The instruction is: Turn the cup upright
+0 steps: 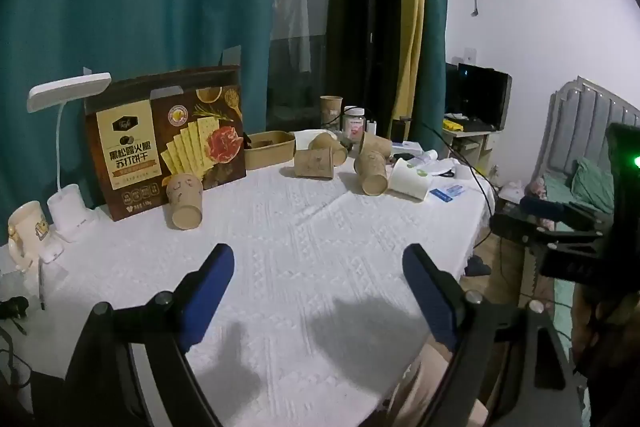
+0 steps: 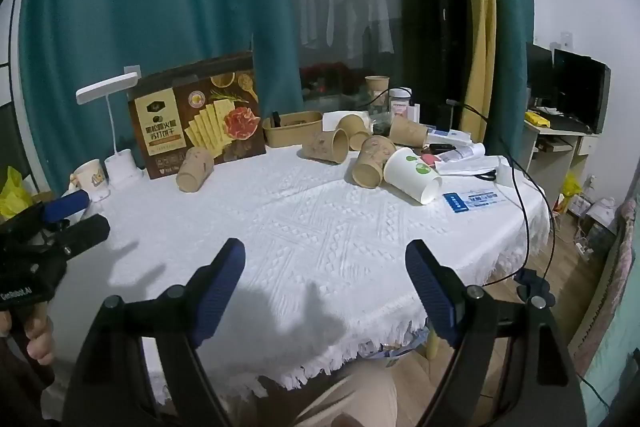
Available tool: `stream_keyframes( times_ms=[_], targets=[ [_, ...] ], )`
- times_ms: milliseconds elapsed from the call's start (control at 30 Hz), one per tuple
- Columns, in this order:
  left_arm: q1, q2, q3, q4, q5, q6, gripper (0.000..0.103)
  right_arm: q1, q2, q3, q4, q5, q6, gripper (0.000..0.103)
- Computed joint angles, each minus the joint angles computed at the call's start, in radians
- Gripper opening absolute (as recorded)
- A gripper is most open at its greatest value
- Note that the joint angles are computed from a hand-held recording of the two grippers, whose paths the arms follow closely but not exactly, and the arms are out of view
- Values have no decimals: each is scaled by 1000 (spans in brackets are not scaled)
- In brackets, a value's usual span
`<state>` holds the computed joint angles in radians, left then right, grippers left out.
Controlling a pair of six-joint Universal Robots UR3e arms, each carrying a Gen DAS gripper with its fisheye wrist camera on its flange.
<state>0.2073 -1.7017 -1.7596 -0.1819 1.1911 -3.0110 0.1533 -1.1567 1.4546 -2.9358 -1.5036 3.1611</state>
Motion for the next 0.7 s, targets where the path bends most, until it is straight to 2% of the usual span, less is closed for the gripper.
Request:
stream_keyframes(
  times_ms=[333, 367, 433, 700],
  targets=[
    [34, 23, 22, -41, -15, 25, 87, 1, -23, 10, 13, 10, -1, 81],
    [8, 36, -14, -1, 16, 16, 87, -4, -21, -3, 26, 14, -4, 81],
    [1, 41, -25, 13, 23, 10, 87, 1, -18, -6, 26, 5, -5, 81],
    [8, 49, -38, 10, 9, 7, 87, 3, -17, 3, 15, 0, -8, 81]
  ],
)
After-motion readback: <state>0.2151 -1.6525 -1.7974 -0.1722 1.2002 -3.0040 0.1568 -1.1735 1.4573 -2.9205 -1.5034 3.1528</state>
